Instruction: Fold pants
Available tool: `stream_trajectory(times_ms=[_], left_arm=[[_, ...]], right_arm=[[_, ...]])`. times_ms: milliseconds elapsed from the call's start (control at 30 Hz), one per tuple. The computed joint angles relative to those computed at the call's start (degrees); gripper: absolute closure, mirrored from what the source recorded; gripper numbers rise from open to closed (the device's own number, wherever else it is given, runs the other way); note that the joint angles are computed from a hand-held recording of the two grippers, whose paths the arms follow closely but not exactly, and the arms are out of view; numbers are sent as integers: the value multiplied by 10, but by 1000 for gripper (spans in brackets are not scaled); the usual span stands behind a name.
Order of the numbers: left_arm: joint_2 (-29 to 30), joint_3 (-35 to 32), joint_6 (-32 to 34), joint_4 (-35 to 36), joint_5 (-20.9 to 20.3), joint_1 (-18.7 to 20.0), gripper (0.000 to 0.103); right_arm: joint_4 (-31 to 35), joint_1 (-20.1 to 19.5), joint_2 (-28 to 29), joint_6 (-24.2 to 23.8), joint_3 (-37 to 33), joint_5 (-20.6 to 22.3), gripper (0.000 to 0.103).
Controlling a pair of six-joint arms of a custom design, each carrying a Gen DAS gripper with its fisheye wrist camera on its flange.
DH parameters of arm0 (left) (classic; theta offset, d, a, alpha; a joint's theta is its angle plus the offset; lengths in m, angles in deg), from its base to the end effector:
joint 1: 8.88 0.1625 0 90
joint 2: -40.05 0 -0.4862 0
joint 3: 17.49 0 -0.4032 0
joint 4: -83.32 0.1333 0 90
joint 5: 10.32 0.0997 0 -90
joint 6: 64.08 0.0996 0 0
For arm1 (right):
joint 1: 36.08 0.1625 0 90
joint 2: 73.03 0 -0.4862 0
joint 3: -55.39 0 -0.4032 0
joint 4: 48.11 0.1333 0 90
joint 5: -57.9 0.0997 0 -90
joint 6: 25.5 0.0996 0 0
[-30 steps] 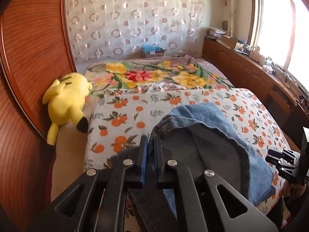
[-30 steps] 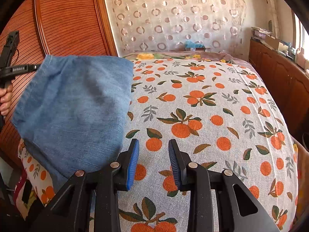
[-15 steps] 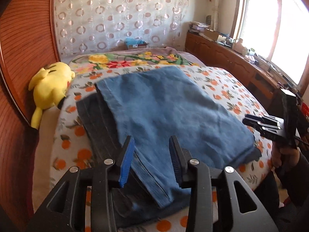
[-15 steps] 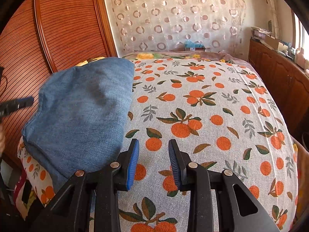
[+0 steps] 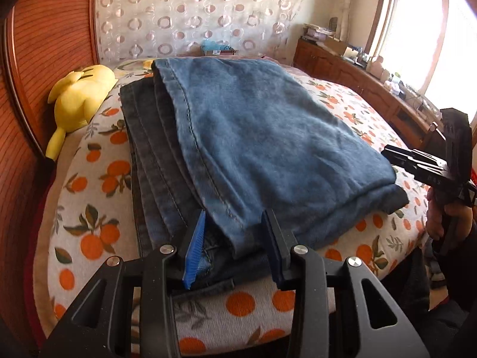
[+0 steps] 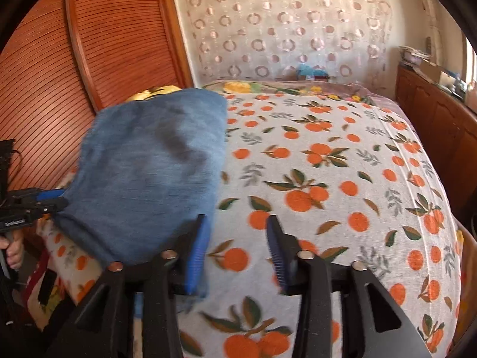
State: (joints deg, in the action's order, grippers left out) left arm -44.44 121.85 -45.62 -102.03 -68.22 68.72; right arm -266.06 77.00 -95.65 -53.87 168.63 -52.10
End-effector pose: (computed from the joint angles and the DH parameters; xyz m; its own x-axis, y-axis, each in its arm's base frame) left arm 0.0940 -0.4399 0.3174 -0.8034 0.0880 -0.5889 0.4403 0.7536 -0.4881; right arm 0.3188 -0.4951 -0.0676 -0.6841 -0.5038 0.5274 -0.7237 0.5593 -0.4043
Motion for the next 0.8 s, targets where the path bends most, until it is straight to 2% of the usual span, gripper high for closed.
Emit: stream_trajectory(times_ms=[167, 200, 233, 300, 333, 400, 600, 700, 800], left_arm=[[-7, 11, 3, -8, -11, 2, 64], [-7, 12, 3, -8, -12, 1, 66], [-9, 12, 5, -7, -17, 2, 74], [-11, 13, 7, -4, -19, 0, 78], [-9, 16, 10, -10, -13, -4, 84], [-12, 20, 17, -16, -20, -5, 90], [-60, 41, 15, -53, -33, -35, 92], [-86, 45, 16, -51, -17, -49, 92], [-87, 40, 17, -41, 4, -40, 92]], right_arm=[[-9, 9, 0, -19, 20, -3, 53], [-10, 8, -1, -19, 24, -3, 53], [-11, 9, 1, -16, 27, -5, 52], [-13, 6, -3, -15, 36, -4, 52], [-15, 6, -4, -16, 39, -6, 51], [-11, 7, -5, -15, 41, -8, 51], [-4, 11, 3, -13, 40, -17, 50], [-4, 13, 3, -9, 40, -14, 50], [-6, 16, 3, -7, 42, -4, 50]])
